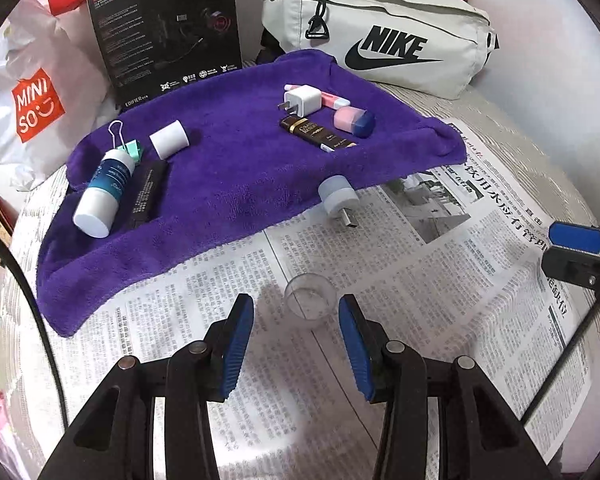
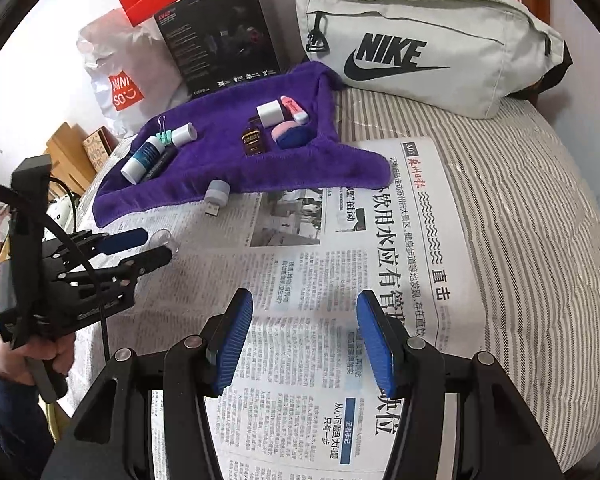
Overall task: Organize rigid objects
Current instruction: 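Close the left tool on the clear plastic lid on the newspaper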
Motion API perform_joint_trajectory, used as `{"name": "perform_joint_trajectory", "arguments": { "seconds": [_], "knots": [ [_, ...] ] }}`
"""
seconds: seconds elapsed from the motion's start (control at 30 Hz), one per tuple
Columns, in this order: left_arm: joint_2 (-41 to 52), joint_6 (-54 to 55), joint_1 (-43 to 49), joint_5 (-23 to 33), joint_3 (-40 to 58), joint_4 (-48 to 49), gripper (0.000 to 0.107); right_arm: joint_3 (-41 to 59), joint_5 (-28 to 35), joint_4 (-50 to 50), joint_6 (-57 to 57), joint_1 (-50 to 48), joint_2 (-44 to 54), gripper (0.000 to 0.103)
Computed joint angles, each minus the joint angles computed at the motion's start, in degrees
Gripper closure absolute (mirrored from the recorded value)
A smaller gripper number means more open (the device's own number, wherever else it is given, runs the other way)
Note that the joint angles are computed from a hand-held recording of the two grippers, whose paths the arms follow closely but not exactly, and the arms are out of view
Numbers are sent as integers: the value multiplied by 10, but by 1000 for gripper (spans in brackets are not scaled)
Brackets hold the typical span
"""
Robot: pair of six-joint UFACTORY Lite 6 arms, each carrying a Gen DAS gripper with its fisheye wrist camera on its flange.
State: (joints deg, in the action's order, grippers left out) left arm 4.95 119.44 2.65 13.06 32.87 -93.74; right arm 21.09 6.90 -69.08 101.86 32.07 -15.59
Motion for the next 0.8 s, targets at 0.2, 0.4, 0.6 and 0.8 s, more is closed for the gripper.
{"name": "perform_joint_trajectory", "arguments": {
  "seconds": [0.2, 0.4, 0.6, 0.8],
  "knots": [
    [19, 90, -3, 8, -3, -94, 65, 1, -8, -91, 93, 9, 15, 49],
    [29, 106, 3, 25, -1, -115, 73, 9, -15, -166, 167, 14, 40, 49],
    [36, 147, -2, 29, 0, -151, 81, 18, -15, -235, 243, 27, 69, 49],
    [32, 73, 32, 51, 7, -52, 81, 39, -18, -328, 335, 31, 96, 49]
  ]
}}
